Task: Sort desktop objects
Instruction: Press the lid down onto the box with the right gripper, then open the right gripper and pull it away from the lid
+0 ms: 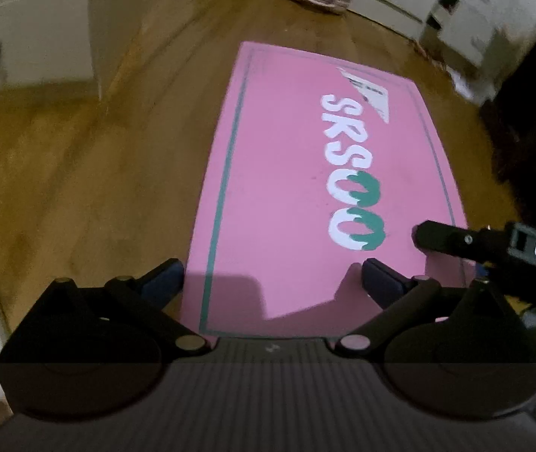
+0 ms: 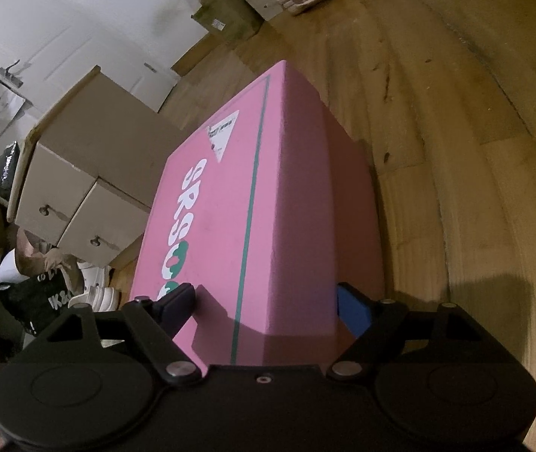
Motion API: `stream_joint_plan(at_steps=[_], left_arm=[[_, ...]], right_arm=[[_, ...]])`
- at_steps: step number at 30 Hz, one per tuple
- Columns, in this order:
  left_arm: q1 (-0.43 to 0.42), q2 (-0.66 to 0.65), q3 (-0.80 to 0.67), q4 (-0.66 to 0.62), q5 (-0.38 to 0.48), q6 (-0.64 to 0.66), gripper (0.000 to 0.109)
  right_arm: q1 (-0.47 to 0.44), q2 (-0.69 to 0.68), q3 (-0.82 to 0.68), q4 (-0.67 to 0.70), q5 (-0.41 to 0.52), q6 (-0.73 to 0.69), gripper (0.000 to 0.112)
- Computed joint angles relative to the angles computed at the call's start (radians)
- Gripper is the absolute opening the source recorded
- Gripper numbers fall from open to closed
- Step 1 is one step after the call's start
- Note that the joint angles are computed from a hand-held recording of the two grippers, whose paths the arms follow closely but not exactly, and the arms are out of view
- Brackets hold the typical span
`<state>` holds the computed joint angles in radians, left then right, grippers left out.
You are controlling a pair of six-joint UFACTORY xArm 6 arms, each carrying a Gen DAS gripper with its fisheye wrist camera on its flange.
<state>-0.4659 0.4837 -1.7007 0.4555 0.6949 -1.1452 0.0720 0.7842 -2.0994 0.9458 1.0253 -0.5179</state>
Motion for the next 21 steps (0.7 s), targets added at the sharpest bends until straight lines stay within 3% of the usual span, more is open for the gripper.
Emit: stream_joint_plan(at_steps=[2, 10, 21], left_arm=[[-0.005, 0.019, -0.037, 0.003, 0.034, -0.002, 0.102], [0.014, 0.01, -0.019, -0.012, -0.019, -0.011, 0.102], [-0.006, 0.048, -0.078, -0.005, 0.047, 0.028, 0.102]], right_arm=[[0.009, -0.004, 0.004, -0.013, -0.022, 0.007, 0.084], [0.009, 0.014, -0.009, 0.012, -0.052, 0.055, 0.083], [0.003, 0.037, -0.029, -0.051, -0.025, 0.116, 0.081]])
